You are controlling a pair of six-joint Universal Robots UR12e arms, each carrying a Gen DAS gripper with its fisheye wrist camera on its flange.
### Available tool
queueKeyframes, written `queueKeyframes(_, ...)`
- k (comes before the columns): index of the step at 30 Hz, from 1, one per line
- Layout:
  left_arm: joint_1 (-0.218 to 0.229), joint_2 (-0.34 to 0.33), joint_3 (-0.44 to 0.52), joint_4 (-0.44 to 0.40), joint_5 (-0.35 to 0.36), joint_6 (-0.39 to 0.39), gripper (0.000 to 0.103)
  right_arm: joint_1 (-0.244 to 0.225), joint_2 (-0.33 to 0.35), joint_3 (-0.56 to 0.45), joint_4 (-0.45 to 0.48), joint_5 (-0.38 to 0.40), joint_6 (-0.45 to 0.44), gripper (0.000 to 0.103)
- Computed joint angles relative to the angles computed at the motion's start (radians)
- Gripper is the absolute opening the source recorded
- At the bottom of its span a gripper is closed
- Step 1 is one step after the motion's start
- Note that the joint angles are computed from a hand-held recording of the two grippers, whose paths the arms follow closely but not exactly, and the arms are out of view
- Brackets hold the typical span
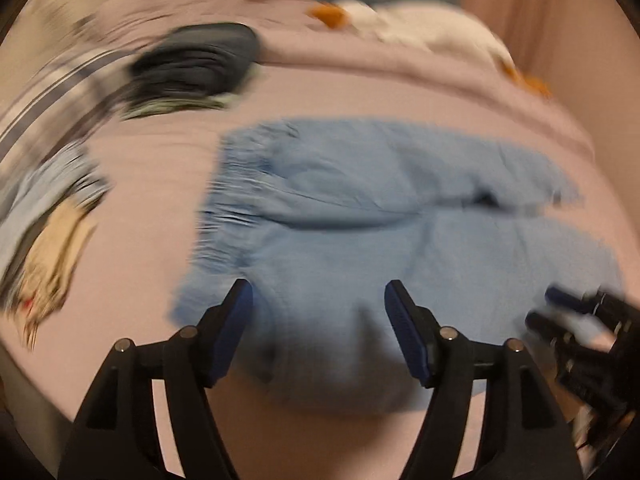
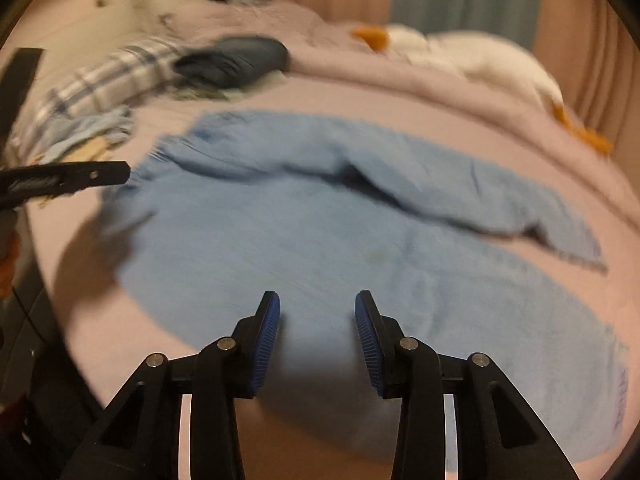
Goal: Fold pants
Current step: 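Move both tools to the elastic waistband of the jeans, then close both tools on the waistband edge of the jeans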
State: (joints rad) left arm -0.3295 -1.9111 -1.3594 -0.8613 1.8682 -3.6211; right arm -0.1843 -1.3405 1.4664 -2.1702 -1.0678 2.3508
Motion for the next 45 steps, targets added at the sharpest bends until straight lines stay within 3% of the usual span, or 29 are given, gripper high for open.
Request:
queueKeyframes(2,0.005,-0.021,0.003,-0.072,-0.002,0.029,0.069,0.004,0.009,0.012,-0.023,-0.094,-0.022,0.04)
queueKeyframes(4,0.02,0.016,-0.069,0.023,-0.044,0.083,0.069,-0.028,-0.006,0.042,-0.045,-0.076,-0.056,0.04)
queueKeyframes(7,0.03,0.052,-0.133,0.096,-0.068,0.172,0.069,-0.083,-0.01,0.049,-0.064,-0.129,-0.036,0.043)
queueKeyframes(9,0.048,0.07,-0.153,0.11,-0.12,0.187,0.068,-0.119,0.012,0.009,-0.031,-0.171,0.051,0.056)
queueKeyframes(11,0.058,0.066,-0.128,0.099,-0.148,0.193,0.067,-0.122,0.039,-0.047,0.005,-0.253,0.143,0.056)
queueKeyframes(13,0.04,0.054,-0.097,0.11,-0.113,0.21,0.07,-0.118,0.061,-0.082,-0.045,-0.318,0.213,0.056)
queueKeyframes(14,0.041,0.042,-0.079,0.116,-0.083,0.234,0.073,-0.12,0.067,-0.096,-0.046,-0.287,0.22,0.056)
queueKeyframes(16,0.037,0.014,-0.036,0.132,-0.017,0.273,0.081,-0.124,0.096,-0.156,0.009,-0.116,0.217,0.056)
queueKeyframes(20,0.089,-0.051,0.065,0.132,-0.102,0.291,0.081,-0.074,0.185,-0.289,0.079,0.061,0.129,0.056)
queueKeyframes(22,0.115,-0.094,0.135,0.078,-0.132,0.293,0.081,-0.033,0.242,-0.376,0.124,0.08,0.061,0.056)
queueKeyframes(25,0.143,-0.152,0.231,-0.021,-0.158,0.319,0.08,0.028,0.358,-0.559,0.231,0.062,-0.014,0.056)
queueKeyframes(29,0.182,-0.213,0.336,-0.165,-0.259,0.363,0.08,0.09,0.477,-0.757,0.36,0.0,-0.082,0.057)
queueKeyframes(35,0.215,-0.273,0.436,-0.341,-0.316,0.449,0.077,0.146,0.604,-0.99,0.559,-0.171,-0.305,0.056)
queueKeyframes(36,0.22,-0.276,0.44,-0.349,-0.339,0.45,0.074,0.153,0.636,-1.047,0.619,-0.211,-0.329,0.056)
queueKeyframes(38,0.224,-0.273,0.43,-0.323,-0.36,0.451,0.06,0.153,0.677,-1.129,0.705,-0.213,-0.341,0.056)
queueKeyframes(40,0.218,-0.265,0.418,-0.304,-0.343,0.465,0.047,0.151,0.685,-1.149,0.747,-0.202,-0.309,0.045)
queueKeyframes(42,0.212,-0.256,0.403,-0.279,-0.319,0.498,0.036,0.153,0.612,-1.016,0.674,-0.196,-0.343,0.015)
queueKeyframes(44,0.203,-0.247,0.392,-0.258,-0.256,0.516,0.018,0.161,0.526,-0.852,0.524,-0.232,-0.402,0.009)
queueKeyframes(45,0.202,-0.245,0.391,-0.256,-0.237,0.509,0.018,0.164,0.508,-0.818,0.492,-0.242,-0.417,0.006)
